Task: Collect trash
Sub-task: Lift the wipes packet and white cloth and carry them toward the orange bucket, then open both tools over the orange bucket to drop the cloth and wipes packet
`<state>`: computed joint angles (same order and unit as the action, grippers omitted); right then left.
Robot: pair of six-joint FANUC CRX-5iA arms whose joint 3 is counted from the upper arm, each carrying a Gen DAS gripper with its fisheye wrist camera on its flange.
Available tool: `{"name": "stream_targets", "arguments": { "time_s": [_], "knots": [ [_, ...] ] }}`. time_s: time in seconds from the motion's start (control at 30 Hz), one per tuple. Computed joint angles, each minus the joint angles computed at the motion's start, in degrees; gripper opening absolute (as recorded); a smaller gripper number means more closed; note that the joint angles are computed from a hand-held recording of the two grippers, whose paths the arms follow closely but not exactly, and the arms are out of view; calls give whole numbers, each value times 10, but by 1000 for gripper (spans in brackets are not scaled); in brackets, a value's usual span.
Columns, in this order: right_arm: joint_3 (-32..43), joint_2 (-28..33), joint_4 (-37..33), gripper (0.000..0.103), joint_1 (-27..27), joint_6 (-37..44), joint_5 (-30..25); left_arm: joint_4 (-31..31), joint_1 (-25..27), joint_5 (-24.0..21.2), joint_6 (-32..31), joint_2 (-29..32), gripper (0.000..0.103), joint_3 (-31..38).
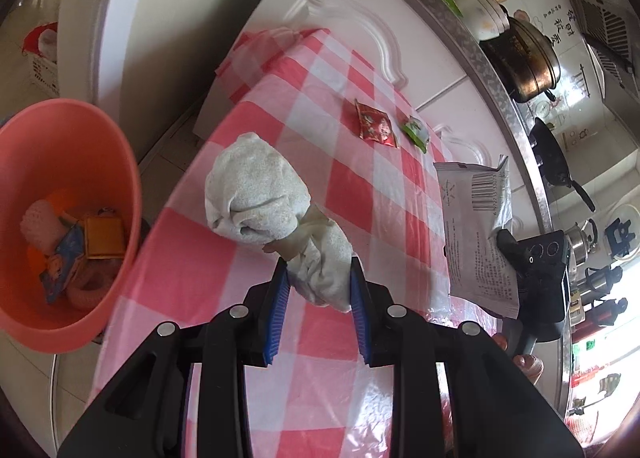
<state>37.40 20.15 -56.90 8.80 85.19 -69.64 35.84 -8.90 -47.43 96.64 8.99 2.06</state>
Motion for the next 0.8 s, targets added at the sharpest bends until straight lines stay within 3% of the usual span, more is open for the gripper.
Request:
{"name": "stream_targets", "arguments": {
  "time_s": [0.43,0.8],
  "knots": [
    [92,44,43,73,85,-24,-44,26,73,32,-11,-98,31,-136],
    [308,171,54,74,159,-74,-137,40,128,52,-11,-148,32,-214]
  ]
}}
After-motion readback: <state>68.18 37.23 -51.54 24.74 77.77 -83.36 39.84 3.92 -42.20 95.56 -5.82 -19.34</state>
